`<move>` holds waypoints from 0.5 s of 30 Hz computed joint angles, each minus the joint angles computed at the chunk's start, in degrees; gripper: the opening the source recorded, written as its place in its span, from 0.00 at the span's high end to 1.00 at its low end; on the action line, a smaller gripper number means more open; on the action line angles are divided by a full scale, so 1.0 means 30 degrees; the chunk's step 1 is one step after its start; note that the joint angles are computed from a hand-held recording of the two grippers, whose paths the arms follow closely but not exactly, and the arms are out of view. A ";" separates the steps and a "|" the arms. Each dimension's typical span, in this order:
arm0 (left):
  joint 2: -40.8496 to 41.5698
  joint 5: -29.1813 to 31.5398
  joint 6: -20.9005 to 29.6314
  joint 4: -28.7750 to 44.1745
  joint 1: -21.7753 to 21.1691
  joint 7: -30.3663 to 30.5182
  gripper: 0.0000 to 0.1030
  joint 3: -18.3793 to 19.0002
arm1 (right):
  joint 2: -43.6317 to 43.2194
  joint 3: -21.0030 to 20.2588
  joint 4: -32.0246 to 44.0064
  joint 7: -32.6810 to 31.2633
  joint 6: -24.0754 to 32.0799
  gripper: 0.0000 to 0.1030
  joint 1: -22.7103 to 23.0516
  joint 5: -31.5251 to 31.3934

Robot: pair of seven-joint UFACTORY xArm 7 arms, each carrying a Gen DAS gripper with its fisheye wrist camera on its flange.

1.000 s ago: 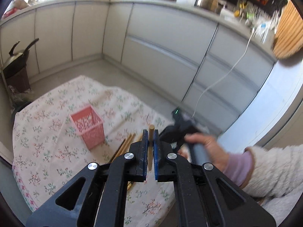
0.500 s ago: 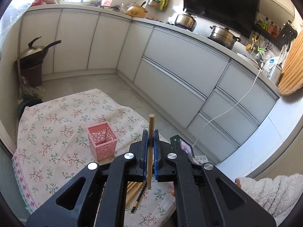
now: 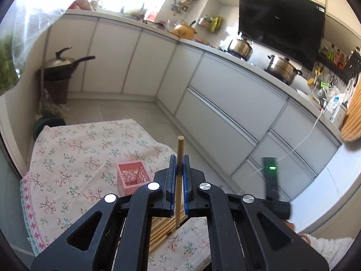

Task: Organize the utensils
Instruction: 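Lift both held chopsticks and carry them over the pink basket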

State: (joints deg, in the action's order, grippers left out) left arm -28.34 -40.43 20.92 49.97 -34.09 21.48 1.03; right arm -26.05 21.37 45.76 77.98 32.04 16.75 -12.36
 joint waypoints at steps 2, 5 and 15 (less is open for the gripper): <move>0.0061 0.0374 -0.0325 0.0100 0.0341 -0.0530 0.95 -0.0367 | -0.0746 0.0168 0.0267 -0.0110 0.0605 0.96 -0.0206 -0.0525; 0.0303 0.0898 -0.0862 0.0363 0.0684 -0.1556 0.95 -0.0741 | -0.1586 0.0418 0.0660 -0.0140 0.1098 0.96 -0.0645 -0.1004; 0.2740 0.6072 -0.2519 0.3006 0.3685 -0.7343 0.95 -0.3001 | -0.1614 0.0479 0.3044 -0.0880 -0.1560 0.95 -0.2991 -0.2103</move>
